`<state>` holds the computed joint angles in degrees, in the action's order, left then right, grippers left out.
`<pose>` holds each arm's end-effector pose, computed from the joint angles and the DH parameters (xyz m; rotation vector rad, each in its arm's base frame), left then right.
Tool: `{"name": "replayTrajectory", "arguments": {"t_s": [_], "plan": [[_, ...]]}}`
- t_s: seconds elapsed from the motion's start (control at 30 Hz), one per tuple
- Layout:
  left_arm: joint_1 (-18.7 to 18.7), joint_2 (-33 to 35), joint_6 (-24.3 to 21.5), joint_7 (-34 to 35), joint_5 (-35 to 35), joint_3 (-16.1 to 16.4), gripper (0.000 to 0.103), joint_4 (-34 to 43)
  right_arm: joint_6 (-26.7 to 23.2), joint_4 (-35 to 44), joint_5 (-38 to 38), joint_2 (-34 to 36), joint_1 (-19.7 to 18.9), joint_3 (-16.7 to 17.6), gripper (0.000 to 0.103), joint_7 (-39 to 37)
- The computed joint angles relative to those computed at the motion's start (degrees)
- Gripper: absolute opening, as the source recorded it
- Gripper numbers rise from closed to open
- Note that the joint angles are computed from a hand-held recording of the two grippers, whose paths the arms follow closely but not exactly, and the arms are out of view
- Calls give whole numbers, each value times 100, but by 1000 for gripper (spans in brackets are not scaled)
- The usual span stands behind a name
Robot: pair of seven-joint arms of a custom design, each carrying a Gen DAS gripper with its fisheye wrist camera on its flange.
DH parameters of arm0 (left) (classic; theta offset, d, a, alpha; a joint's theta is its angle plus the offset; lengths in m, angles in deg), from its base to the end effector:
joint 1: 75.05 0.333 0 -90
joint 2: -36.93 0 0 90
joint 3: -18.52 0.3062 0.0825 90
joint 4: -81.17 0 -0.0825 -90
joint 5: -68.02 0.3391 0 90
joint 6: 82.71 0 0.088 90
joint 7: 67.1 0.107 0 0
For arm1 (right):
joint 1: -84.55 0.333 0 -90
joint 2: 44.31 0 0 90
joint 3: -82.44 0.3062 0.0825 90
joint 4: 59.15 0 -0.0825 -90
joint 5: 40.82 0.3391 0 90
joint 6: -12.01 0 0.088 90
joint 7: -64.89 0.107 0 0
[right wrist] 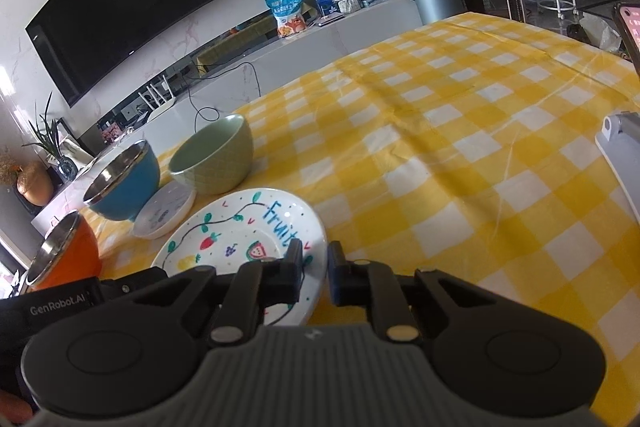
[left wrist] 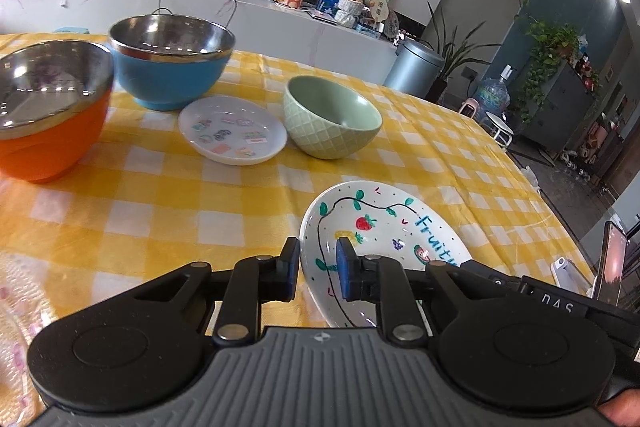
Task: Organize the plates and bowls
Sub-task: 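Carry the 'Fruity' plate with the left tool and lower it onto the table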
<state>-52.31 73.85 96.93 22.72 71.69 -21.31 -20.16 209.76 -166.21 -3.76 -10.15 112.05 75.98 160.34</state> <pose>0.6629 -0.1114 0.3873 -1.7768 1.9112 -1.2190 0.6159 0.1748 0.3334 -1.2407 1.8585 -0.5309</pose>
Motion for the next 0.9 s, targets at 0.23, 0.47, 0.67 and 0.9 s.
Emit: {"name": "replayTrajectory", "arguments": {"t_s": [0.23, 0.47, 0.67, 0.9], "plan": [[735, -528, 183, -187, -123, -372, 21, -742, -70, -116, 72, -187, 318, 2, 11, -26], [1861, -1043, 432, -559, 47, -972, 21, -1556, -226, -78, -69, -291, 580, 109, 11, -6], [2652, -1444, 593, -1073, 274, -1230, 21, -2068, -535, 249, -371, -159, 887, 86, 11, 96], [3343, -1664, 731, -1666, 578, -1341, 21, -2427, -1017, 944, -988, 201, 1126, 19, 11, 391]]}}
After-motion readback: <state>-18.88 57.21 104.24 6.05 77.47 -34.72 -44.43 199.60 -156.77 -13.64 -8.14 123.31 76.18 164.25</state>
